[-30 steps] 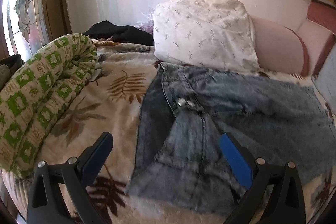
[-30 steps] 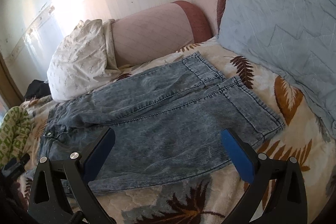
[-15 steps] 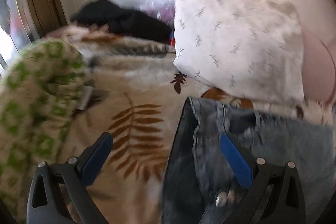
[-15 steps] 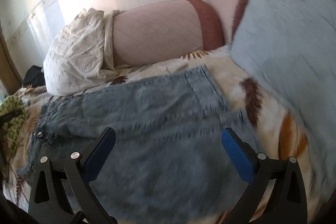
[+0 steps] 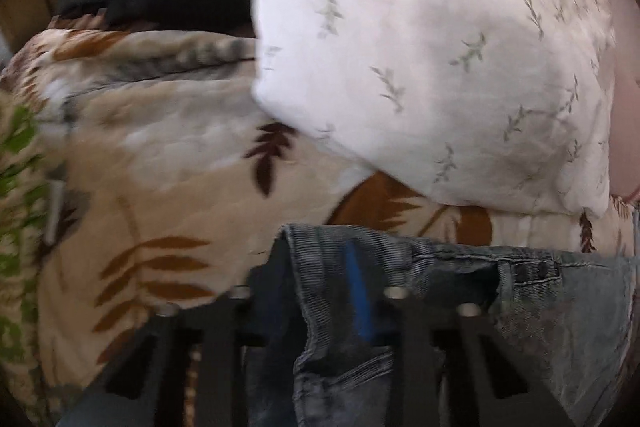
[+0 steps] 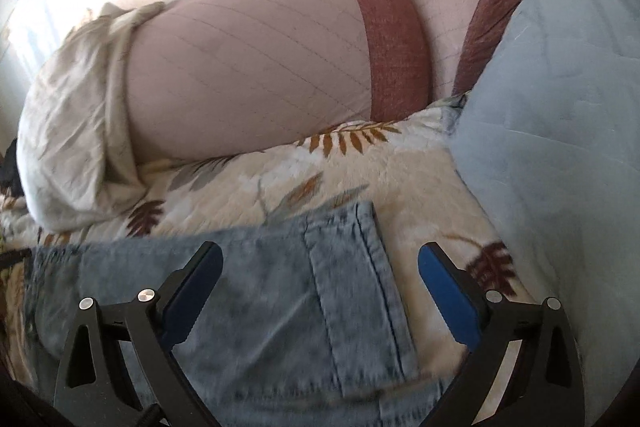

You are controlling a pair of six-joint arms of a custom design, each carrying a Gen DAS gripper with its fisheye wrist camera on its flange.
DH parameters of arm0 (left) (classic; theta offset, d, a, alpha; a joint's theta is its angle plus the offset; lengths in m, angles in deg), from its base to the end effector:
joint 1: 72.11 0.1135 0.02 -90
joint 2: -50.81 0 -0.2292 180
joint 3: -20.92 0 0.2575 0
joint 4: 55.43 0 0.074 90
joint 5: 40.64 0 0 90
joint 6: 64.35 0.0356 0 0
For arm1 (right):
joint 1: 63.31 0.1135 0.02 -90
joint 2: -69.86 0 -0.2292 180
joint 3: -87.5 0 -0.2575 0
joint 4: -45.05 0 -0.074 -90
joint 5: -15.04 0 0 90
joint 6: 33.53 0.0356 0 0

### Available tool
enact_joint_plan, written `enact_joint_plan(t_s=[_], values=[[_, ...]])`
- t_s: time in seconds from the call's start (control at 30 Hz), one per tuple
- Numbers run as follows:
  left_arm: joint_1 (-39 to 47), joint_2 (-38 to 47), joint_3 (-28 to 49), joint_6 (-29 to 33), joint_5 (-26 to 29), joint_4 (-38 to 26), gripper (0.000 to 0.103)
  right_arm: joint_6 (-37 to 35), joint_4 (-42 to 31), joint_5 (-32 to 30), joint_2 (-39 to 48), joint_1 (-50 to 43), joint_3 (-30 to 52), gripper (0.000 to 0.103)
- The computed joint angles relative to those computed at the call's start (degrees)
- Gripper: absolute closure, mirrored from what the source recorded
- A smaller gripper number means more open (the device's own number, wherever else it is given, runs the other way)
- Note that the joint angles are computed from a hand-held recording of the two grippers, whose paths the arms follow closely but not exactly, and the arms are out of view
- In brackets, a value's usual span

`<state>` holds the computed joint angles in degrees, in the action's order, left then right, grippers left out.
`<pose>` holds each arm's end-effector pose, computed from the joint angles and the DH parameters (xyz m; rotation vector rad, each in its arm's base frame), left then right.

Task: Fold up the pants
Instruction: 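Grasp the edge of the light-blue jeans with the left and right tools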

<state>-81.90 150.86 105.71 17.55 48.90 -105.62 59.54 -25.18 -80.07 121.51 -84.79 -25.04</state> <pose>0.3488 -0.0599 0.1717 0.0377 2.7157 -0.0811 0.1773 -0.0663 0.2744 0.4995 2.4651 -0.0183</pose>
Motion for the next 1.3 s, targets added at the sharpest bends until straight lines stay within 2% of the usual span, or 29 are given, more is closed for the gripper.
enact_joint_plan(t_s=[0.07, 0.13, 0.17, 0.37, 0.47, 0.5, 0.6, 0.67, 0.77, 0.8, 0.97, 1.13, 1.3], values=[[-0.66, 1.16, -0.28, 0.87, 0.59, 1.6, 0.091, -0.12, 2.24, -0.72, 5.11, -1.19, 1.42, 0.011], [-1.03, 2.35, -0.7, 1.19, 0.55, 3.12, 0.094, -0.24, 4.13, -1.76, 9.36, -1.8, 2.71, 0.017], [-1.07, 2.68, -0.91, 1.23, 0.64, 3.74, 0.097, -0.2, 4.73, -2.18, 11.27, -1.78, 3.37, 0.023], [-0.92, 3.84, -1.11, 2.9, 2.18, 6.3, 0.098, 1.55, 9.04, 2.45, 22.13, -1.01, 6.06, 0.043], [-1.01, 4.11, -0.82, 3.48, 3.0, 6.7, 0.098, 1.8, 10.95, 4.16, 25.61, -1.7, 6.09, 0.043], [-0.63, 3.83, 0.63, 3.67, 3.52, 4.8, 0.098, 1.86, 11.02, 3.96, 26.8, -2.05, 6.2, 0.044], [-0.82, 3.04, 1.73, 3.24, 4.11, 3.1, 0.098, 0.81, 11.23, 2.39, 28.28, -2.59, 5.24, 0.059], [-0.74, 2.21, 1.86, 3.19, 4.31, 2.76, 0.098, 0.31, 12.03, 2.69, 26.76, -1.95, 3.61, 0.065], [-0.62, -0.09, 2.29, 2.44, 4.63, 0.79, 0.099, 0.23, 11.6, 3.98, 24.39, -1.11, 2.43, 0.083], [-0.38, -1.26, 2.29, 2.24, 4.94, -0.18, 0.099, 0.21, 11.39, 3.87, 23.26, -1.05, 2.0, 0.085], [1.35, -8.47, 2.46, 0.71, 7.69, -4.06, 0.099, 2.29, 7.46, 3.54, 13.87, -0.66, 0.69, 0.087], [2.92, -19.29, 1.19, 0.83, 11.14, -9.82, 0.099, 4.49, 0.25, 1.29, 3.63, -2.01, 2.39, 0.087], [7.59, -33.9, -5.26, 4.59, 16.79, -16.83, 0.099, -0.1, -8.39, -6.54, -5.42, -11.63, 3.55, 0.087]])
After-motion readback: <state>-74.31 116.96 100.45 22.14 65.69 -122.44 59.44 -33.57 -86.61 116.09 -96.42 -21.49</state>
